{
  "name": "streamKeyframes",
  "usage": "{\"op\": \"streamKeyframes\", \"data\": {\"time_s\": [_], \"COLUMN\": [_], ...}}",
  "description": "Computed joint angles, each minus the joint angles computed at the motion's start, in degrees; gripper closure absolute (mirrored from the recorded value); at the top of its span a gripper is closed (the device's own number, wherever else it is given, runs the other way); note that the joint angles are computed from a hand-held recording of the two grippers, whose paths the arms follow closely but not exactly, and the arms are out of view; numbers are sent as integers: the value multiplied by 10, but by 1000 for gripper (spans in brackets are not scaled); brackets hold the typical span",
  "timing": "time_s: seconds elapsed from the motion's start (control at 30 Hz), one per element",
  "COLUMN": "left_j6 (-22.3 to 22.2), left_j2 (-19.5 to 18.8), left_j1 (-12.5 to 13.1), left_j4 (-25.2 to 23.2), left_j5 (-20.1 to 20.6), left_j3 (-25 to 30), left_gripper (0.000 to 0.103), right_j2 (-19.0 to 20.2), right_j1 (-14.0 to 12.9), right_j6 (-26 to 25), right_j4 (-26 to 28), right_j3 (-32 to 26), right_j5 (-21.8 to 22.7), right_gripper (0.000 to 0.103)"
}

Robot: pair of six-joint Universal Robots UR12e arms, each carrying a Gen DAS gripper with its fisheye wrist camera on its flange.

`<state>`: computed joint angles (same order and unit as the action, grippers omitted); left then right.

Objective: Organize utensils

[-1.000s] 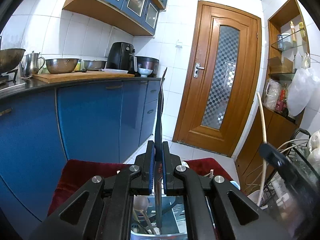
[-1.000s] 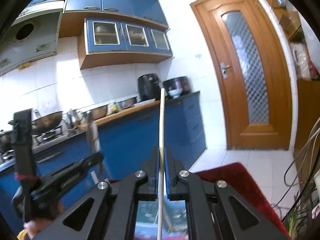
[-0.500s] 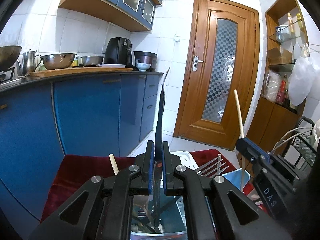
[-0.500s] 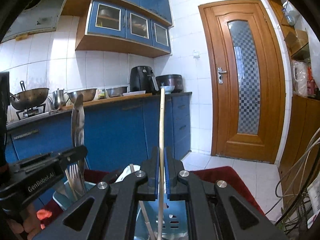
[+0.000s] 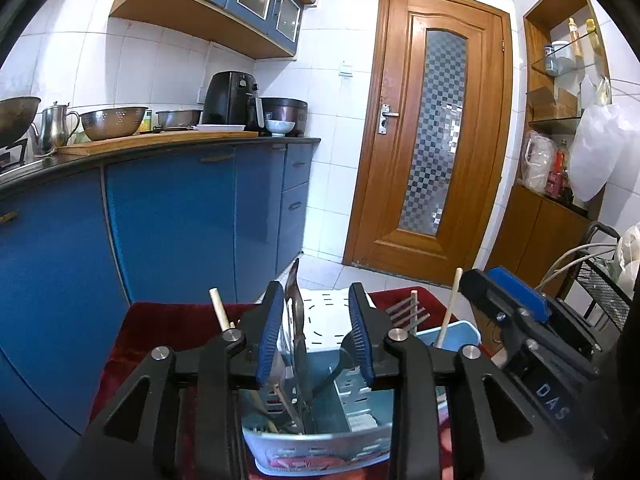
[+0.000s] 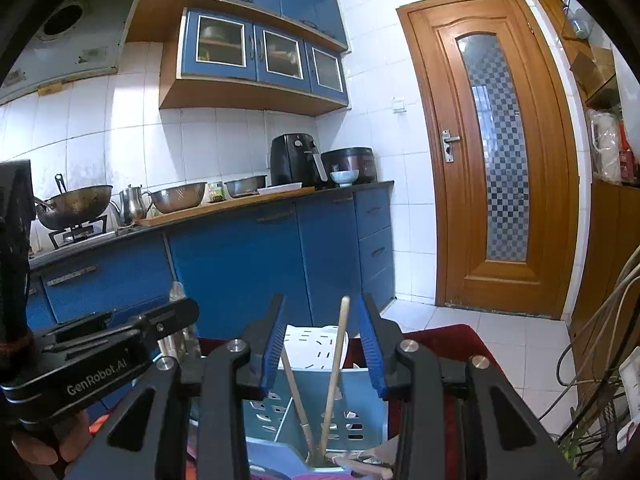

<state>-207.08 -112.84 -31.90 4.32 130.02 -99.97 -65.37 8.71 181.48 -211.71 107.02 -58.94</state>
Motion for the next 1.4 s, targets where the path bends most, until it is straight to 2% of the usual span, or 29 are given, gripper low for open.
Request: {"op": "streamKeyframes", "data": {"time_s": [0.1,0.23,0.37,0.43,0.63,0.73,0.83,1.03,1.13,1.4], "left_j6": [-5,-14,-23,-38,-79,-97,-114,-141,-140,-141], "left_j2": [7,17,26,33,42,38,32,23,17,3], "left_j1": [-5,-13,-23,-29,-45,-57,-68,-76,-78,-80], "left_j4": [-5,-13,-27,-40,-65,-74,-84,-98,-116,-110], "left_j5": [5,14,31,40,67,95,119,125,129,139], "left_j3": [-5,-15,-24,-31,-50,-55,-59,-66,-63,-60], "left_gripper": [67,57,52,42,37,29,27,26,26,26], "right_j2": [-9,-25,-41,-50,-68,-71,-72,-67,-64,-50], "right_j1": [-5,-11,-19,-22,-31,-35,-37,-39,-38,-37], "right_j6": [1,4,4,-3,-19,-22,-28,-36,-42,-46], "right_j4": [-1,9,19,23,21,14,15,20,29,2], "right_j3": [9,25,44,56,90,107,120,138,140,147], "right_j5": [12,24,43,50,67,70,70,63,50,31], "right_gripper": [64,64,63,61,56,51,48,37,30,26]}}
